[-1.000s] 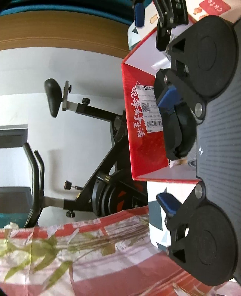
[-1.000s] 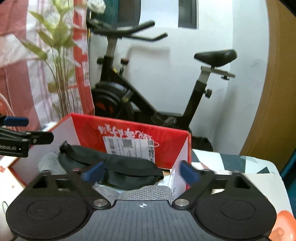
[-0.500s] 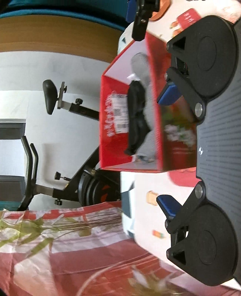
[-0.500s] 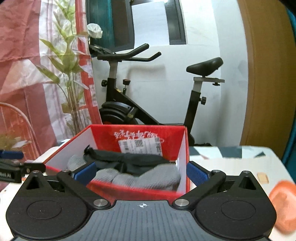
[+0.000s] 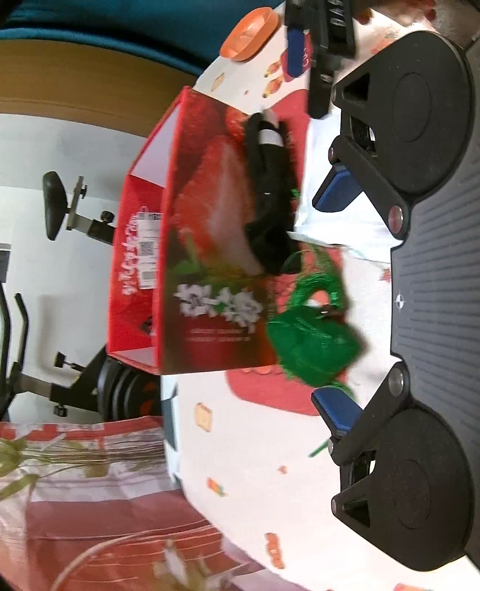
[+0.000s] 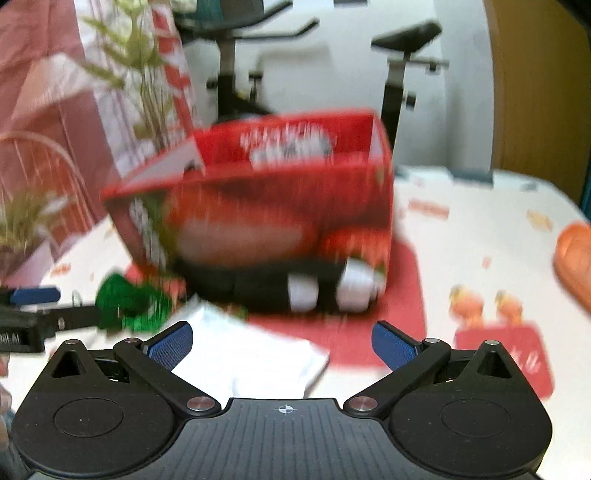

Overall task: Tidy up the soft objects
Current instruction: 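Withdraw both grippers from the box toward the white foil packet, then lower both grippers onto the edges of the white foil packet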

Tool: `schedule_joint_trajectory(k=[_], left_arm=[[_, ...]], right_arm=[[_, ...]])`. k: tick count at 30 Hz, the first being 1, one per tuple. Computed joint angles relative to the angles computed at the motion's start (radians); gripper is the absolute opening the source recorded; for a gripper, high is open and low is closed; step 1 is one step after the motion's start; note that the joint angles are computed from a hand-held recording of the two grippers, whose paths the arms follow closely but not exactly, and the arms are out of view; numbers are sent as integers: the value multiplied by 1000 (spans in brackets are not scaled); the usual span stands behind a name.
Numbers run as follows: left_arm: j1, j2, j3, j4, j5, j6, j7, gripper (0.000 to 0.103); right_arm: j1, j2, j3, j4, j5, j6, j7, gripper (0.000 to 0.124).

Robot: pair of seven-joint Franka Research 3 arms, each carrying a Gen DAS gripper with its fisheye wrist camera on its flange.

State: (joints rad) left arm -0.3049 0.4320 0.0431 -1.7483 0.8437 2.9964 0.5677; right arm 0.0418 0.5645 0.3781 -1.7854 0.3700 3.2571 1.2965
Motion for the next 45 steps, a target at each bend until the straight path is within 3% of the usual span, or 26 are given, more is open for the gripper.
schedule_joint_trajectory(k=[4,10,12,15,16,21,23,27,31,34,40,45], left_arm=[[28,3,-43,-10,-52,-33,59,86],[51,2,-77,-38,-138,-17,120,72],[61,5,-88,-43,-168,-5,149,68],[86,14,-122,-44,-229,6,215,61],[102,18,-143,-45,-259,7,247,56],[137,27,-193,-57,-371,31,359,49],[173,35,-239,-58,-427,45,419,42],[263,74,-361,-31,-548,55,551,39],[263,117,-378,28,-622,24,606,39],[239,137,-356,62,-662,17,610,39],[260,184,-395,123,-709,8,679,39],[281,211,-425,135,-765,8,715,33]], right_arm=[[-7,3,14,-21,18,-65,-6,98],[4,15,16,-5,70,-124,-70,91],[30,14,-11,1,75,-128,-93,90],[150,-1,-148,2,16,-150,-80,86],[166,-4,-163,0,17,-151,-94,83],[173,-6,-170,-8,-5,-141,-140,77],[162,-5,-159,-8,-4,-140,-160,76],[145,1,-144,-2,7,-133,-187,69],[124,9,-126,2,16,-123,-214,66],[110,12,-110,2,23,-120,-231,66],[95,17,-91,1,36,-109,-256,66],[82,23,-74,3,43,-100,-269,67]])
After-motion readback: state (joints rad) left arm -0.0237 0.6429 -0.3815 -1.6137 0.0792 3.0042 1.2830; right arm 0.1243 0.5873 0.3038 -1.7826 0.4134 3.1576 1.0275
